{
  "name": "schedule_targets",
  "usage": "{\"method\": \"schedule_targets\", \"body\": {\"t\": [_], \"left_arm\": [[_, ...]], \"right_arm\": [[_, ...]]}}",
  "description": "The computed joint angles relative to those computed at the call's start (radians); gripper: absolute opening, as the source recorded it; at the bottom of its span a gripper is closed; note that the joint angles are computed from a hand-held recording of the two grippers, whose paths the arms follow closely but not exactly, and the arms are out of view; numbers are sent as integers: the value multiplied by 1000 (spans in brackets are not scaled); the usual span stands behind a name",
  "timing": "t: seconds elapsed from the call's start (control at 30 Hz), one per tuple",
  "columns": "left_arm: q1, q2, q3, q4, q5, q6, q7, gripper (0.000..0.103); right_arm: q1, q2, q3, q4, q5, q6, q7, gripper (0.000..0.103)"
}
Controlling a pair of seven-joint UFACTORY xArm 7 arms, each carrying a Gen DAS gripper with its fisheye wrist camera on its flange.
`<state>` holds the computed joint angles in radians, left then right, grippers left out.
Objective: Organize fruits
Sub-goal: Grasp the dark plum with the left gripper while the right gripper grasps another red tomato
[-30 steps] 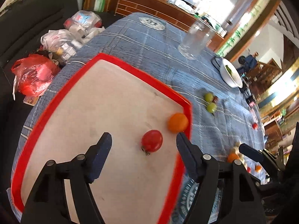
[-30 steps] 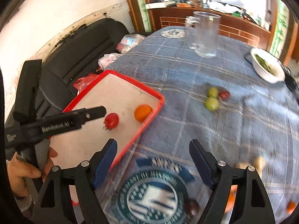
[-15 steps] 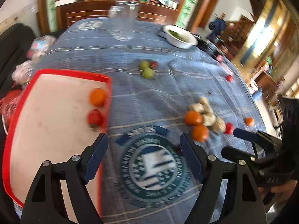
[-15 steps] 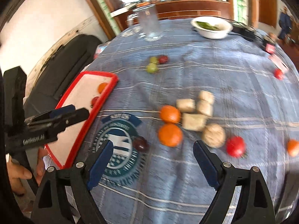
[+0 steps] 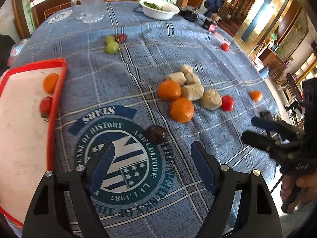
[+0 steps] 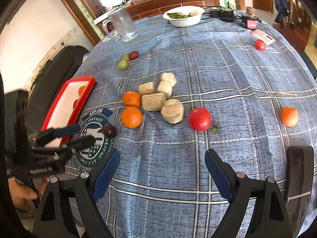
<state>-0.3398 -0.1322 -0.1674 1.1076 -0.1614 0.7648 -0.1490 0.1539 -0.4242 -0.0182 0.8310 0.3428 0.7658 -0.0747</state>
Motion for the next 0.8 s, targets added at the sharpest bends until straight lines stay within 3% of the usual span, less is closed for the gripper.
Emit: {"method": "schedule_targets", "body": {"t": [0.33, 0.47, 0.77, 0.8], "left_arm": [[2, 39, -1, 11, 23, -3, -14, 79], [3, 58, 0, 22, 24, 2, -11, 64], [-1, 104, -5, 55, 38, 8, -20, 53], [-1, 105, -5, 56, 42, 7, -20, 48]], "right_arm": [[-30, 108, -8, 76, 7, 1, -14, 72], [-53, 128, 6, 83, -47, 9, 3, 62], [-64, 201, 30, 124, -135, 5, 3, 47], [-65, 213, 32, 132, -142, 4, 3, 45]]}}
